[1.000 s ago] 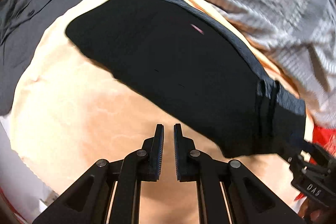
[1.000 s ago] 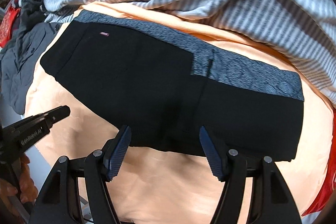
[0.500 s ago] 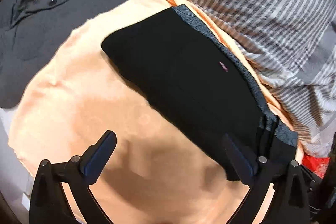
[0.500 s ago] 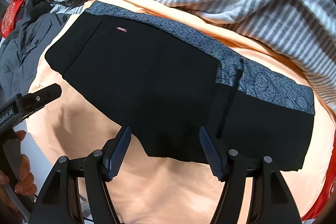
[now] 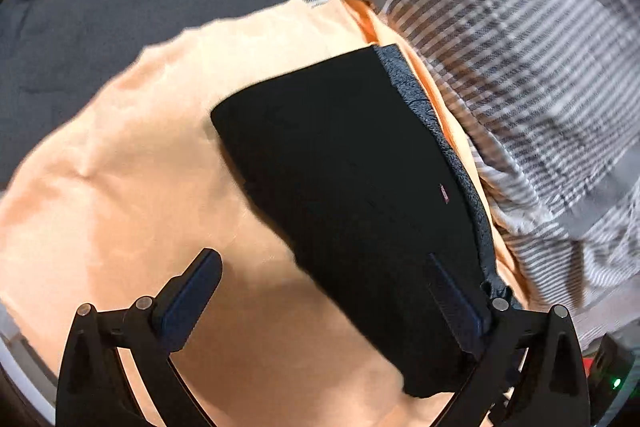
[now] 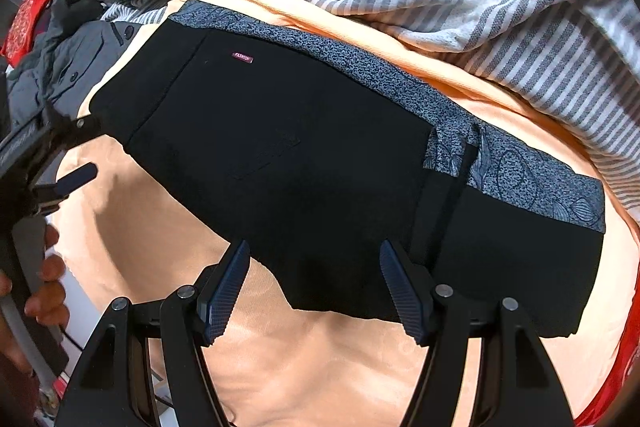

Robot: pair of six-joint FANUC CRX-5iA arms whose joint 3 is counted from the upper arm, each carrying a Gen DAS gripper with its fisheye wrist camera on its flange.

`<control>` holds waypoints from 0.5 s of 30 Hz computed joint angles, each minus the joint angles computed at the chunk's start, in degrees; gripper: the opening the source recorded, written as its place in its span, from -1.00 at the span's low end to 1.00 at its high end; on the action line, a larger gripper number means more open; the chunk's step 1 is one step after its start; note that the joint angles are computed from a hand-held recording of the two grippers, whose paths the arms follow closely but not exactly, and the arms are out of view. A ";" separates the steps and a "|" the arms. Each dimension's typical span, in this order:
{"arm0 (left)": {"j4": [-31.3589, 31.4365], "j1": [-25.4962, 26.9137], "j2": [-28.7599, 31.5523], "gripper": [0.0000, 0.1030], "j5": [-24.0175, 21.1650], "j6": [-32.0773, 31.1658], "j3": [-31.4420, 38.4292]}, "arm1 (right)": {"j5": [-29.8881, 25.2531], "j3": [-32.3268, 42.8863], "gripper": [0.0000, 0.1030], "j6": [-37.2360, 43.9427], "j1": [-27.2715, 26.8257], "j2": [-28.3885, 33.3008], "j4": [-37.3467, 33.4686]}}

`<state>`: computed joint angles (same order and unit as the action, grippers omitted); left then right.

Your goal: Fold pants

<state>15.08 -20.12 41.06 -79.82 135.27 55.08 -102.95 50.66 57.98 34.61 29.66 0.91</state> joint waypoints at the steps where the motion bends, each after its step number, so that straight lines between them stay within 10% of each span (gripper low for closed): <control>1: 1.30 0.34 -0.50 0.96 1.50 -0.05 -1.80 | -0.03 0.02 0.39 0.18 0.02 0.05 -0.01; 15: 11.67 1.60 -3.37 0.72 17.59 -2.07 -15.49 | -0.47 1.10 0.39 0.95 -0.19 1.11 -0.91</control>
